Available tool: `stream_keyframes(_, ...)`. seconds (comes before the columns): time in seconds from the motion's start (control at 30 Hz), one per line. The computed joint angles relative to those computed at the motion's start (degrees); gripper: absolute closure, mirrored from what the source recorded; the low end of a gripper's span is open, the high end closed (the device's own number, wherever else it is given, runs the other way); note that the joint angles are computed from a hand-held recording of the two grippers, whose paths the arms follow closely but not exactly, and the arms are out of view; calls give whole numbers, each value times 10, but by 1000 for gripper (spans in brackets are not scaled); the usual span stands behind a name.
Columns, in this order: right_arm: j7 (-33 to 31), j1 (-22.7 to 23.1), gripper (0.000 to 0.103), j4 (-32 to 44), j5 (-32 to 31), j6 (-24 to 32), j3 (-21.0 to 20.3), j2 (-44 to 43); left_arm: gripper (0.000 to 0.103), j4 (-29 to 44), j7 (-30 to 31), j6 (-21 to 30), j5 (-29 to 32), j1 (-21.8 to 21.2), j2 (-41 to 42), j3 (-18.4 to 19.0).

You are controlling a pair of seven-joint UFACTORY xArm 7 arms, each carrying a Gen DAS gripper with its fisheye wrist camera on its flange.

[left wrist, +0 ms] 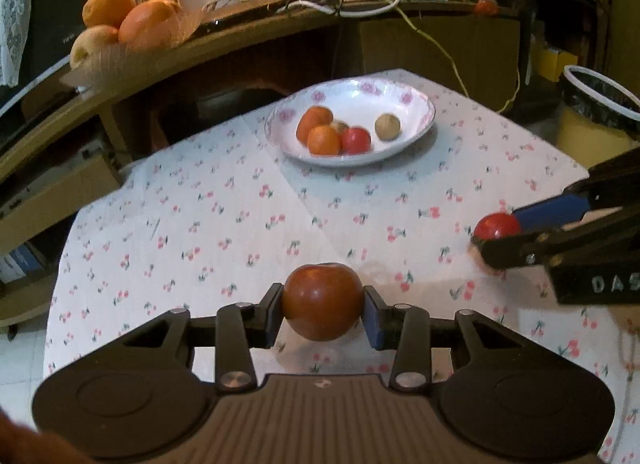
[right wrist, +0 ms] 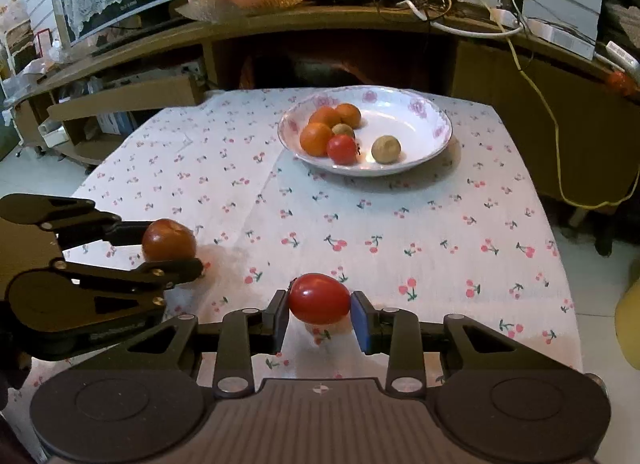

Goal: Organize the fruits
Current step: 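Lift the apple and tomato and carry both toward the white plate, then lower the apple and tomato onto the plate and open both grippers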

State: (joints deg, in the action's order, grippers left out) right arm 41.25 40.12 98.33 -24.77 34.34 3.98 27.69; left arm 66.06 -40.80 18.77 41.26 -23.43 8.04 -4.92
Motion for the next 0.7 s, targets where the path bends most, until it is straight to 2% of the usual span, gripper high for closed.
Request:
stream_keyframes(0.27,12,4,69,25,-7,-1,-9,7,57,40,3,12,0,-12,15,1)
stream_keyframes(0.5,23,12,69,36,-28,12,-16,2,57,68,-24,25,23,-26,15,5)
stream_keyframes(0.63,32,8,69,47,-29,14,-16,3,58,99,-17,55,3,-26,24,-1)
stream_keyframes(0.7,37,6,68,66,-28,17,-19,12,58,118,-28,57,19,-31,33,5)
